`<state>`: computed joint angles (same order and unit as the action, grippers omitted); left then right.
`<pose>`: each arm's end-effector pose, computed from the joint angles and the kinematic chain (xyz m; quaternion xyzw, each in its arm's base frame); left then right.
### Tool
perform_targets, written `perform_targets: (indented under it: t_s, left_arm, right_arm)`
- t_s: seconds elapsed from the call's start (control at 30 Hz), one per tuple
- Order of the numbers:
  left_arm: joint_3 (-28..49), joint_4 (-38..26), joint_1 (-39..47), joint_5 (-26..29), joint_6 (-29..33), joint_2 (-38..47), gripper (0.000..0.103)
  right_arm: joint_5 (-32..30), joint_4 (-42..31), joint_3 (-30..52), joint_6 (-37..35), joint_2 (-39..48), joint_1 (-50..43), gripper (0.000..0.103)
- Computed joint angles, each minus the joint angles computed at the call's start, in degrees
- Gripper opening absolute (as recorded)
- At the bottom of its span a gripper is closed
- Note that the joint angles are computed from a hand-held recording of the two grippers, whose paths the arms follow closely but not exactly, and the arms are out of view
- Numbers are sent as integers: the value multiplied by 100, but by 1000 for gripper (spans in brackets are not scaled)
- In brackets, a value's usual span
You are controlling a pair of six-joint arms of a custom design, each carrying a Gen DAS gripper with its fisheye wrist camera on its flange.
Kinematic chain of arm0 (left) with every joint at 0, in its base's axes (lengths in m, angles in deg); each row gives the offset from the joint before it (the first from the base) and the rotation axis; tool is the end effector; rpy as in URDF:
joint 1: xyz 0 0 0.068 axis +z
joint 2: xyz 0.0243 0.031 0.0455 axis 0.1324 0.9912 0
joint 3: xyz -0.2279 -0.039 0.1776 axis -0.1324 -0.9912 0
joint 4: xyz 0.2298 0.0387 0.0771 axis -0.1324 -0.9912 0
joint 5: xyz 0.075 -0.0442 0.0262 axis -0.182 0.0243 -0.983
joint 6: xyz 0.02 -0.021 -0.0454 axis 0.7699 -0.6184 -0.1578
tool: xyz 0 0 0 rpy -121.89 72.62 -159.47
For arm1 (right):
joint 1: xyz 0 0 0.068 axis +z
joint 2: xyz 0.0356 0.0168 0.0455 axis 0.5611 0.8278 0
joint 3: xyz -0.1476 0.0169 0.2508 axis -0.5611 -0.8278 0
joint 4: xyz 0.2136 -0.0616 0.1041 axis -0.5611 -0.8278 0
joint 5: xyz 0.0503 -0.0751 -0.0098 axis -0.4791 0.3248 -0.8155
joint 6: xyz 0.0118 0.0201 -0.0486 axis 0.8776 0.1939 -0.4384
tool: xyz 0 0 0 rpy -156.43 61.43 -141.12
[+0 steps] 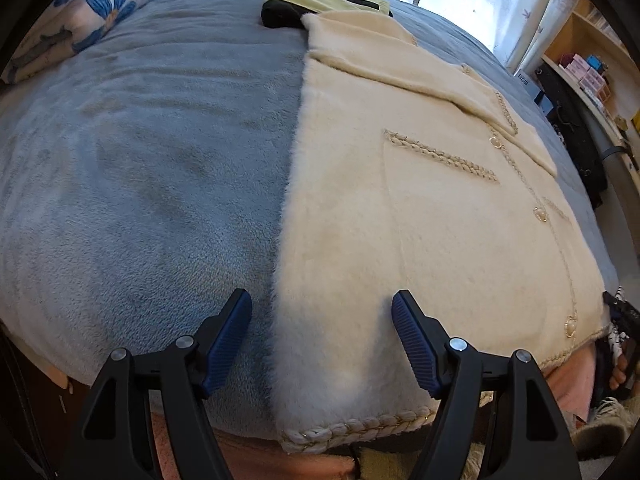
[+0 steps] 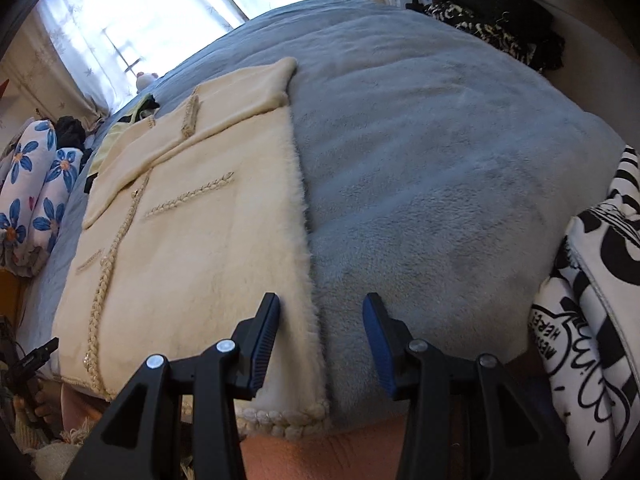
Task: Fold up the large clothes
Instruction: 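Close the left tool on the hem while the right tool grasps the hem too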
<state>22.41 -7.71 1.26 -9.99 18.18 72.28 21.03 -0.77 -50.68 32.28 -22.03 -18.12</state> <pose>0.3607 -0.0528 0.1577 0.1607 0.9530 -0.1728 0.1900 0.0616 -0.0599 0.1894 0.3521 0.8955 0.0441 0.2689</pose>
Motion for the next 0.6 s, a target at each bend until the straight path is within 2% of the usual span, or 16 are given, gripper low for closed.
perform_targets:
  t_s: [0.07,0.2,0.27,0.4,0.53,0.6]
  left_arm:
    - [63,-78,68,151,77,73,72]
    - [175,-319,186,526,314,164,72]
    - [258,-473,239,675,447,216,71]
    - [426,-690,283,920,568,357,72]
    - [510,-862,343,1211,669,465,71]
    - [517,-909,362,1299,743,490,72]
  right_arm:
    - [-80,78,26,-2,218,180,45]
    - [-720,66,49,-292,706,267,45]
    - [-832,46,27,-385,760,345,45]
    - [-1434,11,-12,-862,1118,3,45]
    - [-1850,209,-155,-950,1395,-20,44]
    - [-1843,447,-252,-710,1397,283,44]
